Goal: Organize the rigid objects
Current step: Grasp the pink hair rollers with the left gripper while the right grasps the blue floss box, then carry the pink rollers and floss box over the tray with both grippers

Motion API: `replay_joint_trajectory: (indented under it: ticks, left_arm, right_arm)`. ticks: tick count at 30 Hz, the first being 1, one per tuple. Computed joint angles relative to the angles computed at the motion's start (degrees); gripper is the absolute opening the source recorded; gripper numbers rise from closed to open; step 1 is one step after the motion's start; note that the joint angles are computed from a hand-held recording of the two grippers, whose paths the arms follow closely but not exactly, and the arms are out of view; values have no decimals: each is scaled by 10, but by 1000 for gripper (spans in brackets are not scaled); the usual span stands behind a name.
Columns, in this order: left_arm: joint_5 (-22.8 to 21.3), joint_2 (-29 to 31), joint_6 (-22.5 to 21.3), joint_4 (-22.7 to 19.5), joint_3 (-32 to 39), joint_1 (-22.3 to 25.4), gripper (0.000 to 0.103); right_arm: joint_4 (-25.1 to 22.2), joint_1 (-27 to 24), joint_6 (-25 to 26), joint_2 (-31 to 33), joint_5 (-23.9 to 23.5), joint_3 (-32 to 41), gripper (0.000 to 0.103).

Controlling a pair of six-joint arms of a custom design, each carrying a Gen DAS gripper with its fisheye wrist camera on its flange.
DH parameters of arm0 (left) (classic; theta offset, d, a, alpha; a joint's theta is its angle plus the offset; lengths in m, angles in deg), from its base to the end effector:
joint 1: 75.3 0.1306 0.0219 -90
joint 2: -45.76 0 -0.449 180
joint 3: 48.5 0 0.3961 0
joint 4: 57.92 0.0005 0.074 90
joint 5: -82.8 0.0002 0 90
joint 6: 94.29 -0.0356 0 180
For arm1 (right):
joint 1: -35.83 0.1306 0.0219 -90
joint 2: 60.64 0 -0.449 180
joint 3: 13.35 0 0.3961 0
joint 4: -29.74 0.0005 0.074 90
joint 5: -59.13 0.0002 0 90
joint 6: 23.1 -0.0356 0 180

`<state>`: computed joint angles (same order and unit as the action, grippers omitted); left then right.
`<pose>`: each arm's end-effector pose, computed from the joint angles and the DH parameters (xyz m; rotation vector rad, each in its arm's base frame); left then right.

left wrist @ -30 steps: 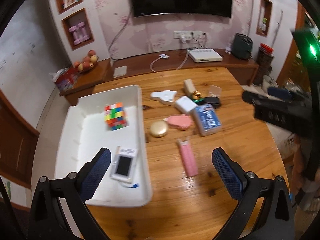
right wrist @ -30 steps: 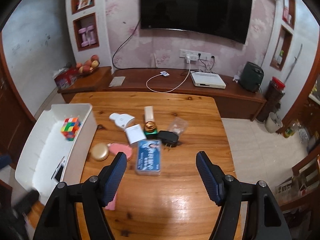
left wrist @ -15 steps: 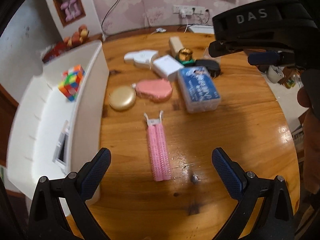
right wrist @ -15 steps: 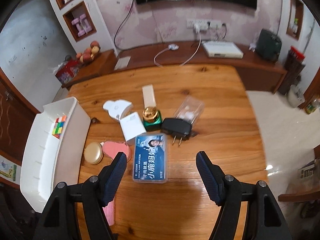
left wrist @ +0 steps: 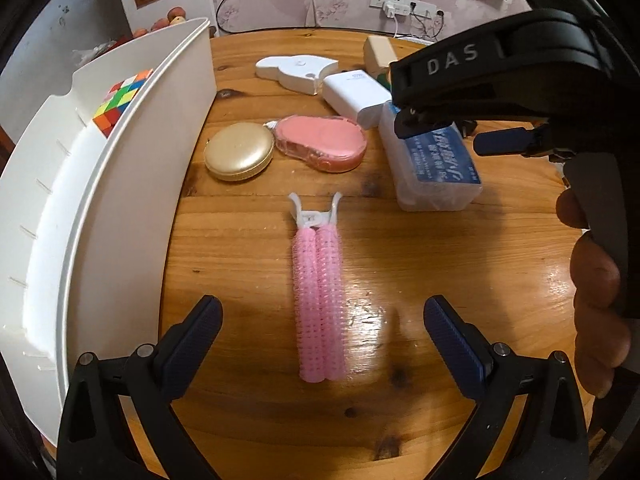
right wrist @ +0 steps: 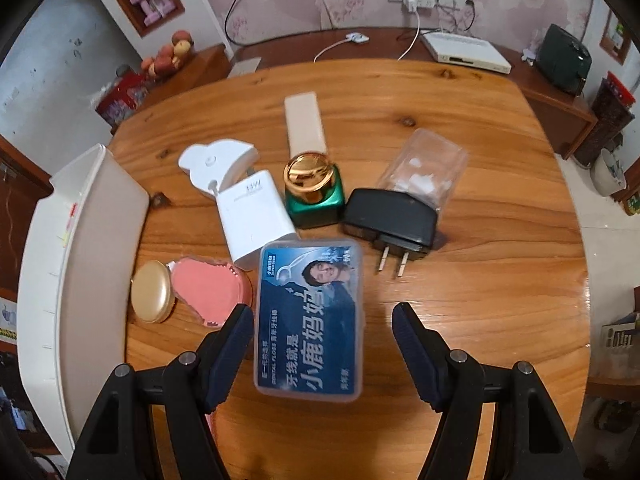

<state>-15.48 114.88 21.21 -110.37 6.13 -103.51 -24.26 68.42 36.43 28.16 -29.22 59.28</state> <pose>0.2560 -0.1320 0.3504 0.0241 2.7177 -0.0749 0.3630 0.2303 0.3660 -0.0451 2.8228 0.2234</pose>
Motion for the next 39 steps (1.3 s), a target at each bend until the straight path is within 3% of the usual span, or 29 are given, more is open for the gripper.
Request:
replay_joint_trajectory:
  ticks: [4, 7, 11, 13, 14, 17, 27, 34, 39]
  left_arm:
    - [10, 8, 12, -7, -2, 10, 95]
    - [26, 19, 17, -16, -2, 19, 86]
    - [-2, 22, 15, -21, -1, 1, 84]
    - [-17, 24, 15, -24, 0, -12, 80]
    - [-16, 25, 10, -19, 1, -13, 72]
    - [-19, 20, -8, -15, 4, -33, 30]
    - [-23, -7, -23, -27, -3, -70, 27]
    - [-42, -74, -49, -63, 15, -80, 27]
    - [-67, -136, -70, -91, 38, -90, 27]
  right_arm:
    - [-16, 4, -1, 24, 3, 10, 73]
    - [-24, 7, -6, 35, 5, 13, 73]
    - [-29, 11, -6, 35, 12, 12, 71]
    - [-29, 15, -2, 31, 15, 10, 63]
    - [-33, 18, -3, 30, 19, 9, 63]
    - [-26, 20, -12, 20, 14, -2, 63]
    - [-3, 4, -29, -44, -10, -53, 63]
    - [-6, 12, -54, -111, 1, -70, 63]
    - [-22, 46, -84, -166, 28, -62, 63]
